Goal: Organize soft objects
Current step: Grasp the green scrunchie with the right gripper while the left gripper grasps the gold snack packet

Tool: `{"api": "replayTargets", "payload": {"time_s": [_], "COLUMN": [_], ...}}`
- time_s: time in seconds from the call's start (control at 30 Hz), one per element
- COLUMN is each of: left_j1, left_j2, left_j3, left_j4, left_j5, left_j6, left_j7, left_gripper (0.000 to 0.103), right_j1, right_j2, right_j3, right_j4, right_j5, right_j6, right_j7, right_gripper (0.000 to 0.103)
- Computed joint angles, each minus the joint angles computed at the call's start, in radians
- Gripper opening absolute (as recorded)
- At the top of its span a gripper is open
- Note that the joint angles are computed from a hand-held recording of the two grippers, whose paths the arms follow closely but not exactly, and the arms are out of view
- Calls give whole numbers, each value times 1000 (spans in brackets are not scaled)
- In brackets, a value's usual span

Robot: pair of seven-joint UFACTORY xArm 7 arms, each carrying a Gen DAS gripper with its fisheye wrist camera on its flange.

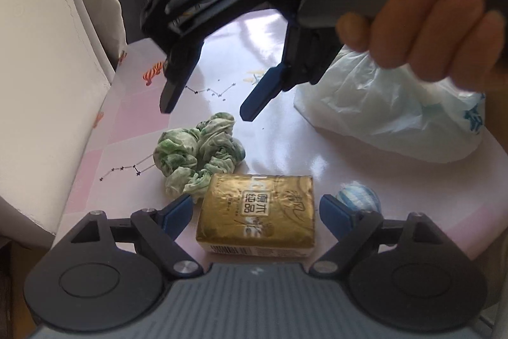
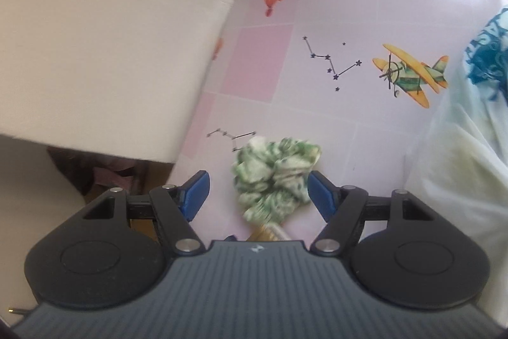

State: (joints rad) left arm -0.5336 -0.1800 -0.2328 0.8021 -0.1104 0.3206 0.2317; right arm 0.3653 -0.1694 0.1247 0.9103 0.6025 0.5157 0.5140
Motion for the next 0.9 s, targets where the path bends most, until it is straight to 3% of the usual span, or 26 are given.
{"api": "replayTargets", "payload": {"time_s": [0.27,0.43,0.5,0.57,0.7,0.8,0.9], "left_j1": [-20,-11,-7,-8,-35,-45,-54], "left_j2": [33,25,15,0,-27,-57,-101], "left_j3": [31,18,10,7,28,35,35], "left_j4": [20,5,-9,-24,-41,-57,-82], "left_j5": [-152,-162,-146,-134,-174,-192,-187], "left_j6": [23,7,-8,-19,-16,-8,-9], "left_j7": [112,97,66,45,55,59,54], "left_gripper": [76,75,75,74,74,74,74], "right_j1": [-23,-25,-21,-20,-14,-2,3], "right_j2": [150,175,175,172,134,96,42], "right_j3": [22,41,47,49,48,46,45], "right_j4": [74,127,136,129,76,31,-2], "right_j5": [-32,-215,-273,-253,-179,-86,-92], "right_j6": [-17,45,63,59,7,-52,-78], "right_j7": [-26,34,61,53,39,13,49], "right_gripper": [63,48,36,26,17,15,15]}}
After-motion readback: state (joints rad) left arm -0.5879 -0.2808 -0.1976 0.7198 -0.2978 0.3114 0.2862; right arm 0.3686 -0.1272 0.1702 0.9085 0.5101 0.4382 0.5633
